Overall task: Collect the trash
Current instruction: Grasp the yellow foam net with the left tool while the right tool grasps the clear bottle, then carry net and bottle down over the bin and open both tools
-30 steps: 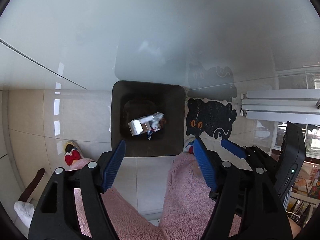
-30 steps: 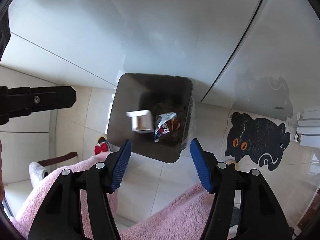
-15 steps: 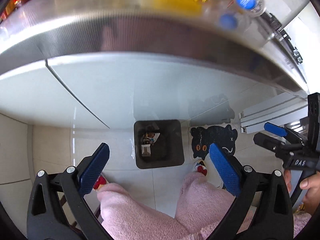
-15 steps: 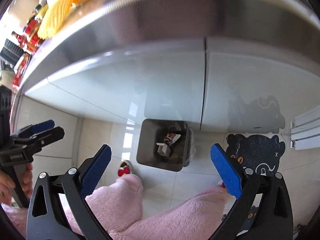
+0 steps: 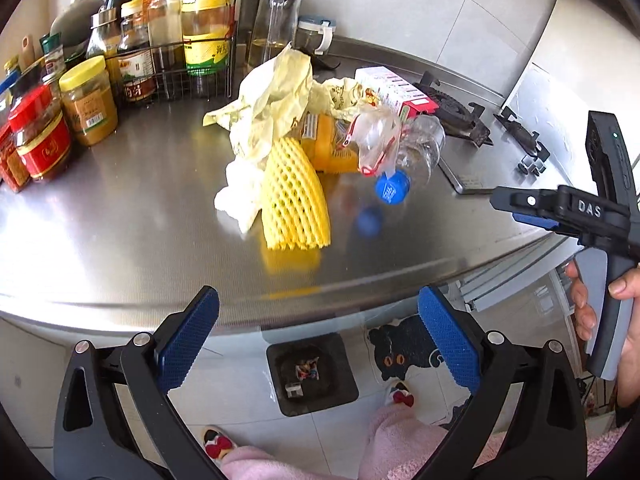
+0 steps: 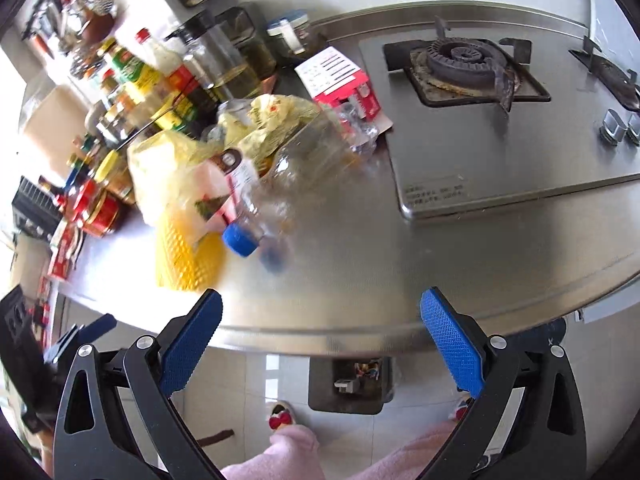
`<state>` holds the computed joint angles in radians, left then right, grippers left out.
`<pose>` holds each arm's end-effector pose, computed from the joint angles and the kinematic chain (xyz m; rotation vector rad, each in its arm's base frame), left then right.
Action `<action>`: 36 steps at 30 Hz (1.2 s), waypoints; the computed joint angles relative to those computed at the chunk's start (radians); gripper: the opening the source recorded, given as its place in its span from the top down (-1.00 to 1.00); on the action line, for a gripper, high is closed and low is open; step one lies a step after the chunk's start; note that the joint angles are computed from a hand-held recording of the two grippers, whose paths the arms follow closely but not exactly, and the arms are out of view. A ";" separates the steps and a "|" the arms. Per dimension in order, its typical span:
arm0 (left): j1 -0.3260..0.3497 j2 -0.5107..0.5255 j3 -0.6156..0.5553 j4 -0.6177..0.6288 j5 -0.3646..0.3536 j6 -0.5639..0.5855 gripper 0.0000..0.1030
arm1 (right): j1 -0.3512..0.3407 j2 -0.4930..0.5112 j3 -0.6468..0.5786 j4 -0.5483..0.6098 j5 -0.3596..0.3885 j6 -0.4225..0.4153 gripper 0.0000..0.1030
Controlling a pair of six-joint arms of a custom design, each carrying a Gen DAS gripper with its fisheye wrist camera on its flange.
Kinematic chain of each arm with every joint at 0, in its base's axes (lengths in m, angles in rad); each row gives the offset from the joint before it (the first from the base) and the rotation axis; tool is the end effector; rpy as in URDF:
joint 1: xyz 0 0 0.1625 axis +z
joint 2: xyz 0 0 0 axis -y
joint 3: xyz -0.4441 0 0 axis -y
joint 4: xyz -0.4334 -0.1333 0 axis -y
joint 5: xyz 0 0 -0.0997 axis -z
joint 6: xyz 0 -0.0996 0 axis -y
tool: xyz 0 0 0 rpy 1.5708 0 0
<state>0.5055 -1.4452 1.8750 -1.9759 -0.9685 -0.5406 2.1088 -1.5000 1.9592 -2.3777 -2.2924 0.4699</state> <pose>-0.3869 -0.4310 0.3380 0.6968 2.5555 -0.5691 0.3342 -0.4284 0.3771 -0.0817 -2.5444 0.8535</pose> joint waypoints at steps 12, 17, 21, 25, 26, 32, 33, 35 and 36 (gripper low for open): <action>0.104 0.115 -0.103 -0.079 -0.059 0.081 -0.14 | -0.051 0.128 -0.153 0.007 0.020 0.075 -0.46; 0.130 0.133 -0.111 -0.084 -0.076 0.065 -0.06 | -0.080 0.161 -0.186 0.026 0.046 0.125 -0.41; 0.144 0.147 -0.119 -0.079 -0.091 0.078 0.03 | -0.082 0.198 -0.211 0.055 -0.015 0.145 -0.41; 0.154 0.154 -0.120 -0.081 -0.114 0.085 0.20 | -0.086 0.224 -0.223 0.073 -0.046 0.144 -0.40; 0.154 0.156 -0.118 -0.087 -0.119 0.087 0.22 | -0.089 0.228 -0.225 0.078 -0.048 0.142 -0.39; 0.166 0.166 -0.121 -0.086 -0.136 0.101 0.44 | -0.106 0.233 -0.212 0.061 -0.022 0.106 -0.29; 0.167 0.168 -0.122 -0.084 -0.138 0.105 0.51 | -0.108 0.230 -0.207 0.050 -0.013 0.094 -0.29; 0.166 0.172 -0.124 -0.072 -0.132 0.113 0.74 | -0.112 0.218 -0.194 0.026 0.011 0.082 -0.28; 0.162 0.174 -0.124 -0.067 -0.122 0.114 0.80 | -0.111 0.211 -0.186 0.013 0.012 0.077 -0.28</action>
<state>0.6678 -1.2710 1.7507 -2.0430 -1.0909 -0.4269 1.9983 -1.2887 1.7729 -2.3643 -2.2806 0.5469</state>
